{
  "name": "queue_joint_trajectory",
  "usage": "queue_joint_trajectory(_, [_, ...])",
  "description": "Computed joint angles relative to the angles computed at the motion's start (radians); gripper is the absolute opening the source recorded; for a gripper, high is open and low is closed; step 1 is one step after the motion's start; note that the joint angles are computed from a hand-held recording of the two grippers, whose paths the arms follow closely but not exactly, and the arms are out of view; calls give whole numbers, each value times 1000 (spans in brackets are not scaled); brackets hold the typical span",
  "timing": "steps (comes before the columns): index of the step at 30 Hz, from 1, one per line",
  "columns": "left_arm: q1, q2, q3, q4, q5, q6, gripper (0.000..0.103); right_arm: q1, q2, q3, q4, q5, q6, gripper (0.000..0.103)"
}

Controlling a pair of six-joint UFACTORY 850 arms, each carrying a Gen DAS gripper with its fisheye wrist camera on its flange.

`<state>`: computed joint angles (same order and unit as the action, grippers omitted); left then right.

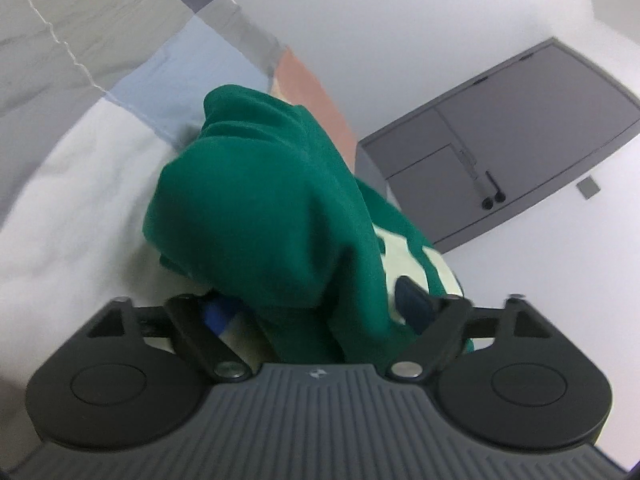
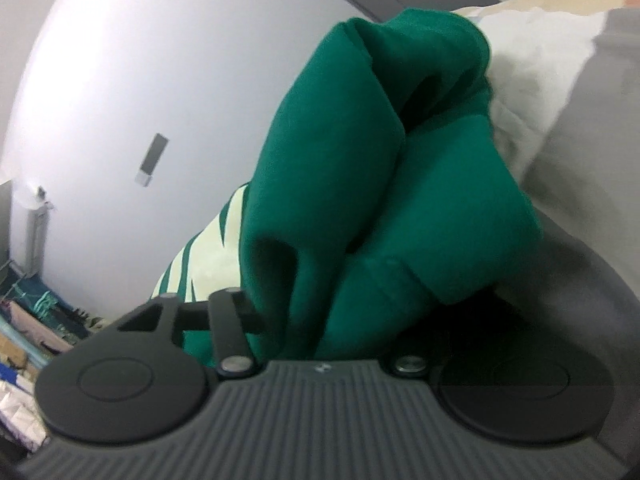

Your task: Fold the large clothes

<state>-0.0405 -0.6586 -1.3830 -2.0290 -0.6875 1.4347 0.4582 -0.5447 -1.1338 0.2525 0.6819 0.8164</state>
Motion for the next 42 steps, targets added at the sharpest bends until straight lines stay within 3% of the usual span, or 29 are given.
queue_joint_trajectory(7, [3,197,169,17,115,166,88,71,137,119,272,-72,-214,64])
queue_joint_trajectory(13, [-23,410,293,-19,211,367,88,153,281,185,499,-33,-481,63])
queue_joint_trajectory(17, [-45,573,375,18,248,407,88,228,354,175,625,11,-664,63])
queue_joint_trajectory(20, [-58,668,417,57,262,398,88,274,393,127,759,-14,-879,63])
queue_joint_trajectory(27, [-81,875,544,104,299,445,88,420,424,57,968,61,-1265,63])
queue_joint_trajectory(33, [-77,1005,658,167,288,424,88,515,400,25,1054,117,-1395,64])
queue_joint_trajectory(42, [-49,1108,826,65,255,575,88,630,341,16,1115,233,-1471,64])
